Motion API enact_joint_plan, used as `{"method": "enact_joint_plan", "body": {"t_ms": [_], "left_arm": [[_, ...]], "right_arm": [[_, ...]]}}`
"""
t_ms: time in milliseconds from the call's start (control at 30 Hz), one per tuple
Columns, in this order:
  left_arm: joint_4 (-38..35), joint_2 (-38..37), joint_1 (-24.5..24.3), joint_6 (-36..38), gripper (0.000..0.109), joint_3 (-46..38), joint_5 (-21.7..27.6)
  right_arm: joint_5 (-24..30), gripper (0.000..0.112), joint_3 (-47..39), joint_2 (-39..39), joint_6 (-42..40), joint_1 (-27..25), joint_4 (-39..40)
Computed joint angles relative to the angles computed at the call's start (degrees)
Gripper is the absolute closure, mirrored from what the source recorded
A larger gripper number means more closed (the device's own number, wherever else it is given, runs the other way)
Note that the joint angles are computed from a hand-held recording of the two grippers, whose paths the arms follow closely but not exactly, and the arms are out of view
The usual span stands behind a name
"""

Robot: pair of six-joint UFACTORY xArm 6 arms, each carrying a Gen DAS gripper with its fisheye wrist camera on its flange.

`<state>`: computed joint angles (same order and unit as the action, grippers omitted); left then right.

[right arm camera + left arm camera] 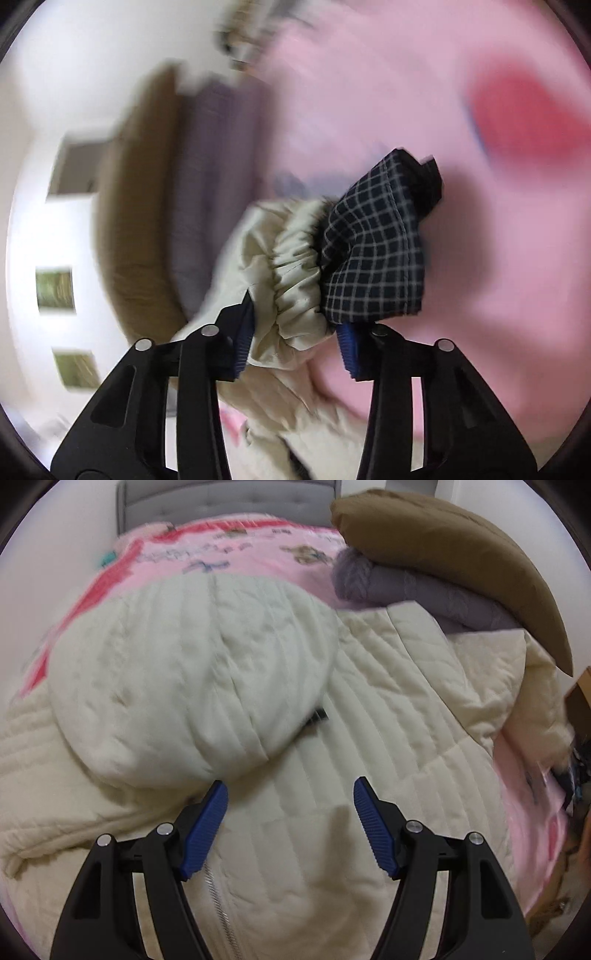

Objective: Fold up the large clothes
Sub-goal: 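Grasp the plaid-lined sleeve cuff with the right gripper and lift it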

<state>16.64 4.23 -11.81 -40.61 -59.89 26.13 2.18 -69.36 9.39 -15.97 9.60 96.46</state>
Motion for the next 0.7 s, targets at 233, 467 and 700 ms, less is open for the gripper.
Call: {"method": "enact_joint_plan", "body": {"t_ms": [233, 467, 700], "left_arm": [[-2.01, 1.21, -1.41, 1.82, 0.039, 1.7, -1.65], [-1.06, 0.8, -1.32, -0.46, 0.039, 2.37, -2.82], [-4.98, -2.18, -1.14, 3.05, 0.039, 5.21, -4.8]], "right_arm": [[14.31, 0.105, -21.31, 2.9, -7.12, -2.63, -27.49], [26.71, 0.105, -38.12, 14.33, 6.96, 3.51, -59.99], [35.28, 0.111, -40.41, 15.17, -5.83, 11.58, -53.25]]}}
